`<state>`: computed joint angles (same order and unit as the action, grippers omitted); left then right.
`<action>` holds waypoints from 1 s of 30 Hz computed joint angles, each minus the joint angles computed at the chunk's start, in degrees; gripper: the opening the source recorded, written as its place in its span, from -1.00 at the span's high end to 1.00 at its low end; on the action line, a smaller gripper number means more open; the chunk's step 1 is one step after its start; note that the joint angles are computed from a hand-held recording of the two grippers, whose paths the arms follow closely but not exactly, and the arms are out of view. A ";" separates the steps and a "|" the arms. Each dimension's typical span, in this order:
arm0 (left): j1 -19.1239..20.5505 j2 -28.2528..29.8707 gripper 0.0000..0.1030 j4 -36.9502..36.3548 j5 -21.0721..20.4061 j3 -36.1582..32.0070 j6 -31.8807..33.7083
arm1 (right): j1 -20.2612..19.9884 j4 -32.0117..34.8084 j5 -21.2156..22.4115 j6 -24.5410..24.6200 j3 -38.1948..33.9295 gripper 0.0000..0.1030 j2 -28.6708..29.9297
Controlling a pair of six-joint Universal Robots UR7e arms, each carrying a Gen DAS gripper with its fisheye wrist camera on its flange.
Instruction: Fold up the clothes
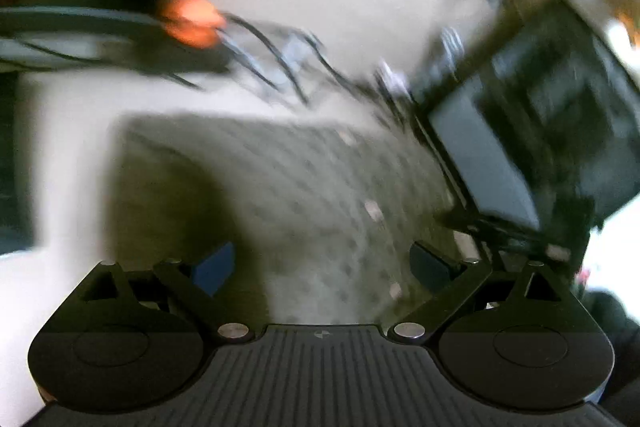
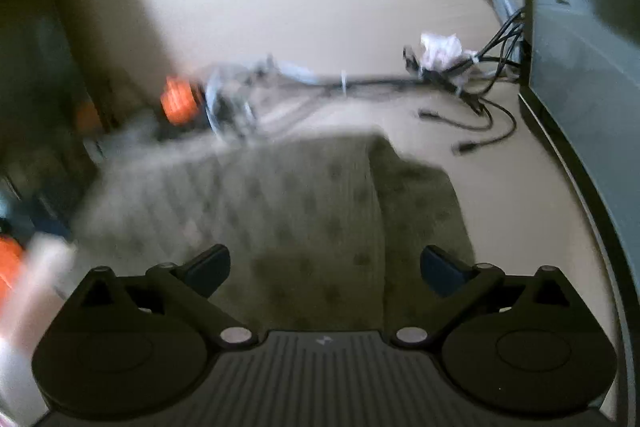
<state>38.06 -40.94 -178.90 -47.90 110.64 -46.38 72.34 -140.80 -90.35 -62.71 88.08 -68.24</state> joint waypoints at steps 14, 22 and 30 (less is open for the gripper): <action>-2.05 6.08 -0.92 -0.18 -2.64 -0.17 -14.36 | -1.37 -2.02 -6.02 -14.54 2.99 -1.00 -2.47; -7.48 4.77 -0.93 -1.66 8.96 -2.32 -7.02 | -0.79 17.10 9.02 -1.88 -8.46 -1.00 -1.74; 0.99 8.27 -0.96 4.55 4.66 -9.92 -5.15 | -0.35 11.08 17.12 10.49 -9.56 -1.00 7.42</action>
<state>39.05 -32.67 -174.35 -43.24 100.71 -51.54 71.99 -129.72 -73.22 -52.22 78.53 -60.82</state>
